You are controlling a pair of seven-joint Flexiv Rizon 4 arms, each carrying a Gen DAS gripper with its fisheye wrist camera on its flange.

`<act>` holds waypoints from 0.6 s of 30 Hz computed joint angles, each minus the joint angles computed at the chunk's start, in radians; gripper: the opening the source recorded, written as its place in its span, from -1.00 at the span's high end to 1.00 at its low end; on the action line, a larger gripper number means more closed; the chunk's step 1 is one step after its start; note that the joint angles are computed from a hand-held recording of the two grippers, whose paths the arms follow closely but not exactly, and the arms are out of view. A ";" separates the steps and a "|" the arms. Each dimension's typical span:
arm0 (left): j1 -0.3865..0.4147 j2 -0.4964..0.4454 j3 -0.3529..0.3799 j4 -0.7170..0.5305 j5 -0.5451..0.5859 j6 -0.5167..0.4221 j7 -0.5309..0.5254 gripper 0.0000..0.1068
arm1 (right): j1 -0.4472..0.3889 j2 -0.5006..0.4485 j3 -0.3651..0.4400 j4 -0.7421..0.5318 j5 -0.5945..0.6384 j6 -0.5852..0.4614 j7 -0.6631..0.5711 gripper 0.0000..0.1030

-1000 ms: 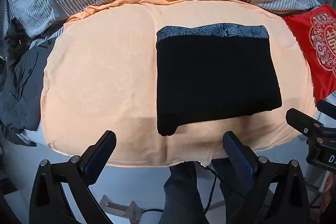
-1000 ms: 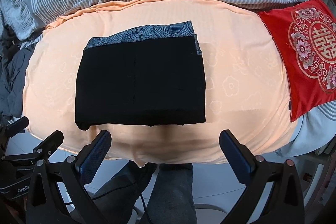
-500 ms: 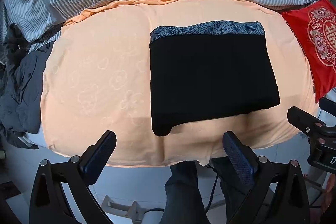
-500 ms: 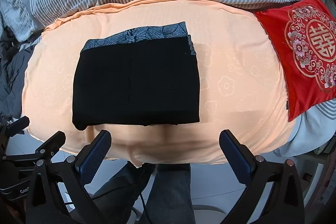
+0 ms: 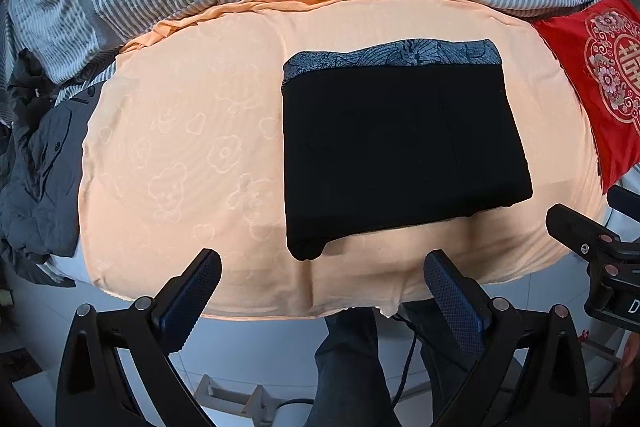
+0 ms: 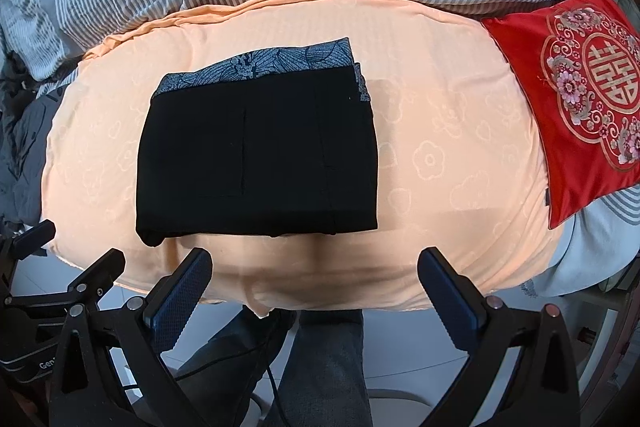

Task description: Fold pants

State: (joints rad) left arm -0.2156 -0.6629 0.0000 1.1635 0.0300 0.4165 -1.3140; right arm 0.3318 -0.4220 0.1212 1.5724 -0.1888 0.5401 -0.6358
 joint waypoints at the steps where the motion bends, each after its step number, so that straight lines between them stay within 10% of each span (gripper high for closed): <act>1: 0.000 0.001 0.000 0.001 0.001 0.003 0.000 -0.90 | 0.000 -0.001 0.000 -0.001 0.000 -0.001 0.000 -0.99; 18: -0.002 0.006 0.000 0.011 0.004 0.025 0.006 -0.90 | 0.009 -0.005 0.000 -0.009 -0.007 -0.009 0.003 -0.99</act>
State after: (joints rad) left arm -0.2173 -0.6564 -0.0004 1.1747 0.0343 0.4417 -1.3079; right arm 0.3409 -0.4265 0.1210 1.5632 -0.1954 0.5316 -0.6332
